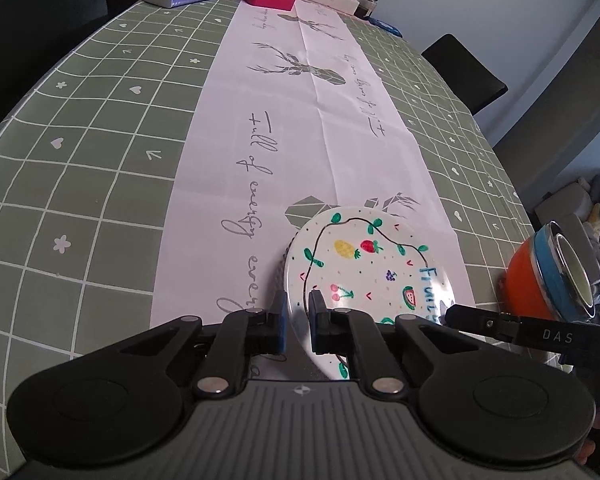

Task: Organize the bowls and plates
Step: 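Lower the Fruity plate and open both grippers, then reach both grippers to the rim of the nested bowl stack and close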

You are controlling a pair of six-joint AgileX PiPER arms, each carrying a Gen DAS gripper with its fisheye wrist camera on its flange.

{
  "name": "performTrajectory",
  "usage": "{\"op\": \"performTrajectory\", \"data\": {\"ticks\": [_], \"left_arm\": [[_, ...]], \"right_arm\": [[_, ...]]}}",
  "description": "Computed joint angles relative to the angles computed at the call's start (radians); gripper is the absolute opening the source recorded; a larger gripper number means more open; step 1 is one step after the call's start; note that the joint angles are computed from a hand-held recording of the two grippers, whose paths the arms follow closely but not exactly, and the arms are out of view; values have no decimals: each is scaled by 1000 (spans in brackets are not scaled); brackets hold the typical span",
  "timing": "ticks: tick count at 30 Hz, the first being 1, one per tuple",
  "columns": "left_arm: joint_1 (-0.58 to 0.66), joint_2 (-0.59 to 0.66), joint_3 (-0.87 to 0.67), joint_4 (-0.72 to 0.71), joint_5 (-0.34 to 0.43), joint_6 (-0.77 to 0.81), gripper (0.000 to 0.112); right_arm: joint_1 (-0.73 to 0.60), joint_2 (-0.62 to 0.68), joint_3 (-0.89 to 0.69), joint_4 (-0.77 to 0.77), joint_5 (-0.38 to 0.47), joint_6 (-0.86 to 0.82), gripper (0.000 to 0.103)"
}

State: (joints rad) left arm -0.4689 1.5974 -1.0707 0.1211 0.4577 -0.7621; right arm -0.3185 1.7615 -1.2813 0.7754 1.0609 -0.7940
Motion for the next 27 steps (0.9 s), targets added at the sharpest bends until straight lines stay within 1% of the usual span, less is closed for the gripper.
{"op": "performTrajectory", "data": {"ticks": [2, 3, 4, 6, 7, 9, 10, 13, 14, 15, 16, 18, 20, 23, 24, 27], "left_arm": [[-3, -10, 10, 25, -8, -34, 11], [-14, -20, 21, 90, -16, -102, 13], [-31, -31, 27, 174, -13, -182, 13], [-72, -60, 51, 362, -20, -348, 13], [-93, -74, 60, 444, -20, -419, 16], [-148, -98, 78, 625, -4, -591, 21], [-178, -107, 85, 699, 6, -660, 25], [-265, -119, 86, 843, 40, -786, 29], [-296, -118, 77, 870, 57, -806, 30], [-322, -114, 67, 885, 69, -812, 30], [-346, -110, 56, 896, 83, -813, 31], [-386, -99, 25, 888, 100, -778, 32], [-402, -87, -14, 836, 96, -714, 35], [-401, -65, -76, 728, 58, -596, 44], [-405, -52, -102, 702, 56, -565, 48], [-409, -1, -202, 616, 78, -438, 50]], "right_arm": [[-3, 0, -4, -1, 10, 3, 8], [-5, -1, -4, 1, 14, 2, 9], [-9, -7, -1, 6, 16, -3, 12], [-13, -35, 15, 20, 7, -40, 13], [-18, -54, 27, 36, 1, -70, 14], [-33, -101, 61, 76, -10, -142, 26], [-43, -125, 82, 100, -15, -181, 36], [-84, -212, 153, 177, -12, -323, 43], [-99, -248, 185, 195, -23, -356, 52], [-118, -282, 215, 218, -31, -398, 58], [-136, -309, 239, 236, -33, -435, 61], [-181, -353, 269, 255, -20, -479, 61], [-243, -366, 273, 273, 25, -505, 61], [-327, -358, 238, 261, 84, -498, 61], [-349, -349, 217, 250, 102, -490, 61], [-406, -311, 122, 198, 150, -445, 61]]}}
